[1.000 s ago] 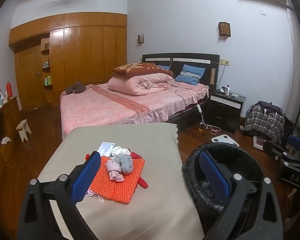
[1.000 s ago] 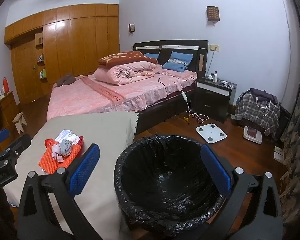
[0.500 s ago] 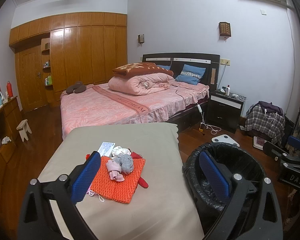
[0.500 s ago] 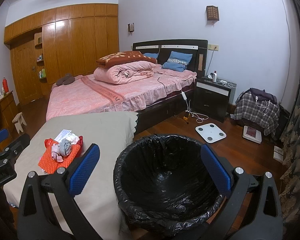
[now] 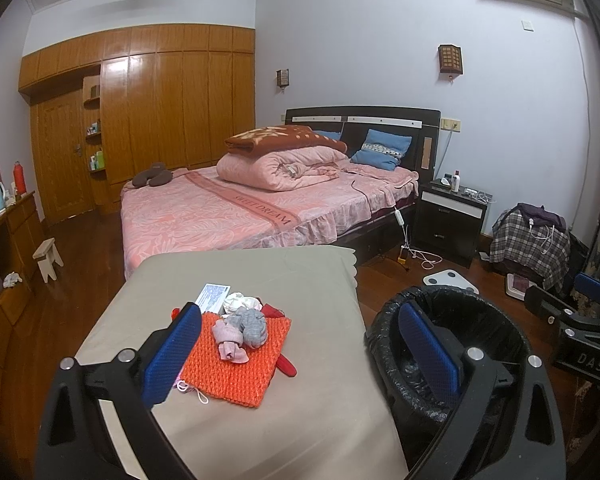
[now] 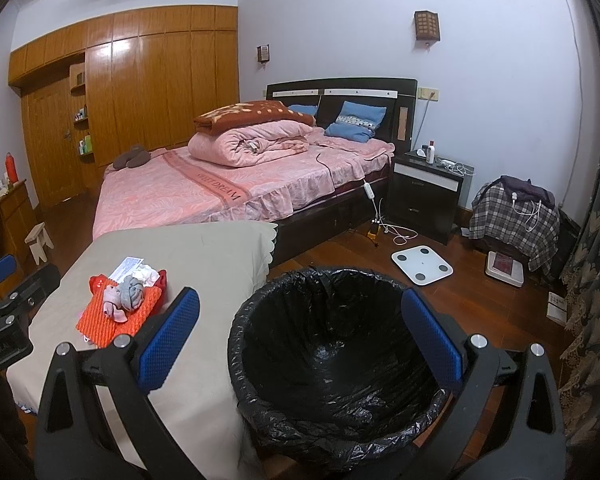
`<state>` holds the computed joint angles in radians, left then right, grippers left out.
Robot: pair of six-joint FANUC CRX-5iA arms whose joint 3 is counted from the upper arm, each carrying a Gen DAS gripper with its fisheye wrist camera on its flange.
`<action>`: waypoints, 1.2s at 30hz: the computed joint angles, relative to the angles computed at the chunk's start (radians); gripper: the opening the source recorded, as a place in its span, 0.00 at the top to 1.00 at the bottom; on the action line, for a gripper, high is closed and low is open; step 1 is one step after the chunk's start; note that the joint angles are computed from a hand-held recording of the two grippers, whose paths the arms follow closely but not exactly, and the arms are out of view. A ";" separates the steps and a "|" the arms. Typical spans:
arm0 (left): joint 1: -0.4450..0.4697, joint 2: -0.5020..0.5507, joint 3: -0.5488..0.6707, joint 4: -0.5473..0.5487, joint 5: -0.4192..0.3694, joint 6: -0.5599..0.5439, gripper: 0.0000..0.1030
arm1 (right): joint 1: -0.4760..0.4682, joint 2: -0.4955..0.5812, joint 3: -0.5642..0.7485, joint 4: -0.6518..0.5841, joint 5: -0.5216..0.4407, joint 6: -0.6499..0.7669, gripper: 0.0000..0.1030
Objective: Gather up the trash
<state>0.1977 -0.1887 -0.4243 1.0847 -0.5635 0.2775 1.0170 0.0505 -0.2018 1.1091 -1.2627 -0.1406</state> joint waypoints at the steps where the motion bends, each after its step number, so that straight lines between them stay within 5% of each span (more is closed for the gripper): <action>1: -0.001 0.000 -0.001 0.001 0.001 -0.001 0.06 | 0.000 0.000 0.000 0.000 -0.001 0.001 0.05; 36: 0.004 0.003 0.000 0.004 -0.004 -0.002 0.06 | 0.001 -0.003 -0.021 0.001 0.008 -0.017 0.05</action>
<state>0.2016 -0.1862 -0.4247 1.0891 -0.5677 0.2750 1.0184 0.0473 -0.2227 1.1100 -1.2545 -0.1575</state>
